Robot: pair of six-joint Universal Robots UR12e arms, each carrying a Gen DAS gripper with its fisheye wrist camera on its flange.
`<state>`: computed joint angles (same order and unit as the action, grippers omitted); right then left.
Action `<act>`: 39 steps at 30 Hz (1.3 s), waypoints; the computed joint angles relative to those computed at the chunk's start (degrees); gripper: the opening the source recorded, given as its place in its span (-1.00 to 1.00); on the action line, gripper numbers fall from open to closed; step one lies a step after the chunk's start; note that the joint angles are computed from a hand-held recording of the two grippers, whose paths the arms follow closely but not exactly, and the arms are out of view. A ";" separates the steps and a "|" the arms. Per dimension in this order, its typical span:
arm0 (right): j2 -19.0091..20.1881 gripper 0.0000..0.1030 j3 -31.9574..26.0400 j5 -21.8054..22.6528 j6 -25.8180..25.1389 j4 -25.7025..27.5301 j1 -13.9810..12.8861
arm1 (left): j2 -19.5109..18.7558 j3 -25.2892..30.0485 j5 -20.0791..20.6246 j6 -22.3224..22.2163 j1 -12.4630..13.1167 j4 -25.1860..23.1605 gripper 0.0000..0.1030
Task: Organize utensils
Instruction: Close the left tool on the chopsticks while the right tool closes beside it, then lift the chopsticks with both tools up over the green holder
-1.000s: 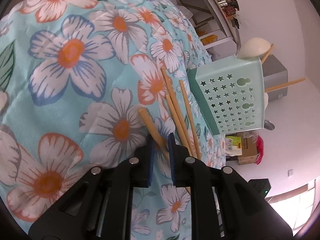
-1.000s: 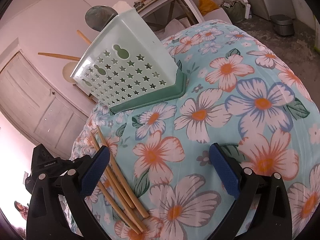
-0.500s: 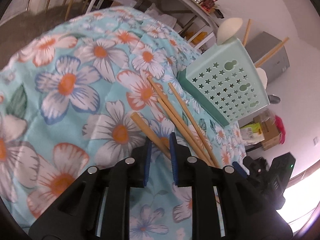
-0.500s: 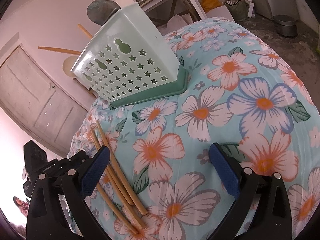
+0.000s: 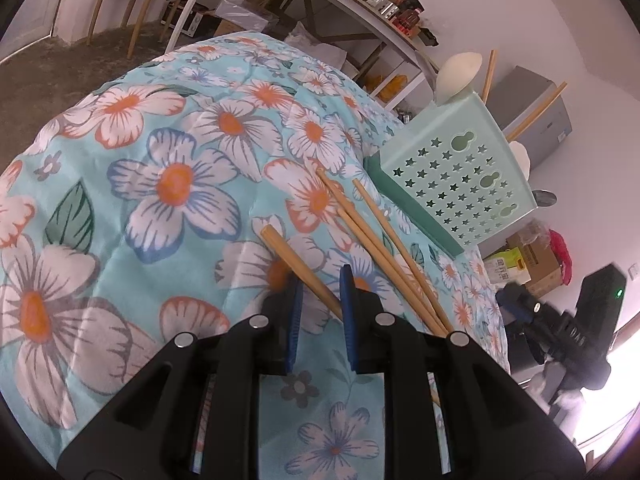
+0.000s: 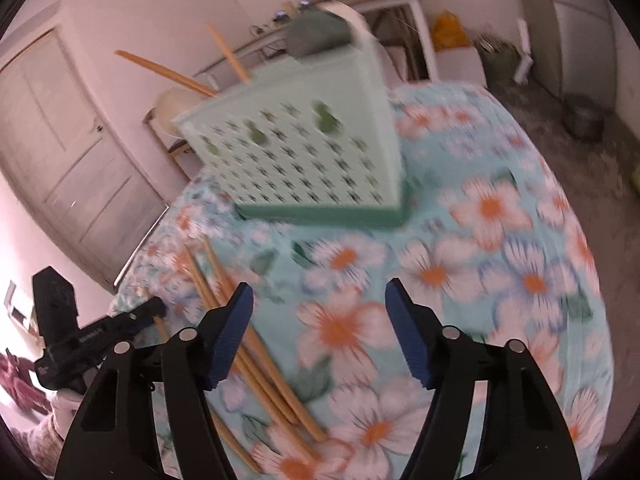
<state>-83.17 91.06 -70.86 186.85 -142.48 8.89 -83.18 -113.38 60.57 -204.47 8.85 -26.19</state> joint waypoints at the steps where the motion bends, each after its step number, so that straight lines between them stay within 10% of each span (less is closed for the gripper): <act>1: 0.33 0.19 -0.66 -0.19 -0.73 0.27 0.31 | 0.06 -0.26 -0.52 -0.21 0.24 0.36 -0.66; 21: 11.18 -0.67 -16.67 -0.49 -19.39 15.56 7.26 | 0.20 -1.80 -3.42 -1.81 1.42 3.28 -0.66; 39: 14.90 -0.85 -20.62 -4.54 -24.09 19.72 9.48 | 0.07 -1.86 -3.73 -2.21 1.43 3.73 -0.66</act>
